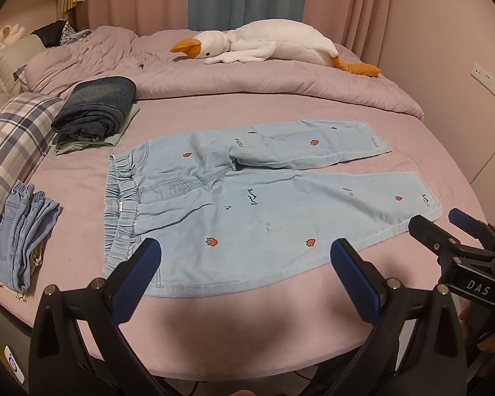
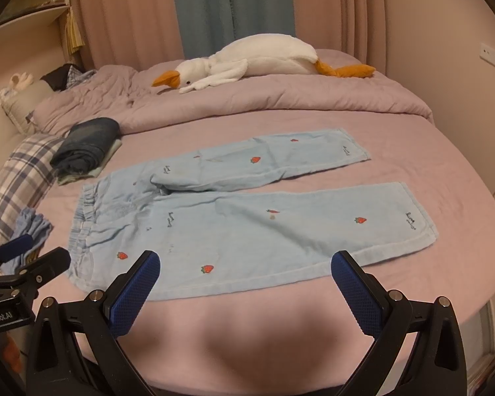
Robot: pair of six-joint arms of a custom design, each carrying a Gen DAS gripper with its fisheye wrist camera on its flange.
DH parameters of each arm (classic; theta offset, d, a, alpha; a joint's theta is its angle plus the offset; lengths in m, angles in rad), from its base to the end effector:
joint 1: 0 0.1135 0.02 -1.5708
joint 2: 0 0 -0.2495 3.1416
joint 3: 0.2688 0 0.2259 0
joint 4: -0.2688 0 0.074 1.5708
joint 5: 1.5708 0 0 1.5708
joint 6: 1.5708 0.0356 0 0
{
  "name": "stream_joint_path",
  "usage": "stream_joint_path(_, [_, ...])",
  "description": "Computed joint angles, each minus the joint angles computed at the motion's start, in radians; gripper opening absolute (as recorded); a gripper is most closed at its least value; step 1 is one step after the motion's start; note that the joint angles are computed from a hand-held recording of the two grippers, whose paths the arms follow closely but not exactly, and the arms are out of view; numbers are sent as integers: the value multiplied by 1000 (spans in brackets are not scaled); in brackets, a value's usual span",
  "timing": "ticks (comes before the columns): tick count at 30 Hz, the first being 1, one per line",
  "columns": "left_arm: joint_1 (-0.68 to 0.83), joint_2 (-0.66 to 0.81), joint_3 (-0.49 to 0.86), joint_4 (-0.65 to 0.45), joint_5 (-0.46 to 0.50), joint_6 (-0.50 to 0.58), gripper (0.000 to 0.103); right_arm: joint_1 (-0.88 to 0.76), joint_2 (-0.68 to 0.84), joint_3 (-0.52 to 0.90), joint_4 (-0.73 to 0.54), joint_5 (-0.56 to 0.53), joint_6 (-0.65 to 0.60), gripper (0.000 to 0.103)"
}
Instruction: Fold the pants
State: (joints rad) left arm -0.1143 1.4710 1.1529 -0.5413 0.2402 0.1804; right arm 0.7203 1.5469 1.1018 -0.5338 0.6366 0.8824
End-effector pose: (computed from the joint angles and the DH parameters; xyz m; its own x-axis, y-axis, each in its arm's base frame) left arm 0.2888 -0.0417 0.2684 -0.6927 0.2550 -0.6746 0.3958 0.9164 -0.0601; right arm 0.2347 0.1778 0.2381 -0.6134 0.2879 -0.7354 0.3031 0.9457 0.1175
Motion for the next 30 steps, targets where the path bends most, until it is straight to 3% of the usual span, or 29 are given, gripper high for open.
stream_joint_path(20, [7,-3,1,-2,4,-2,103,1,-37,-65,82,30,-9,103])
stream_joint_path(30, [11,2,3,-6,7,0,103,-2,-32,-40,29,7,6,103])
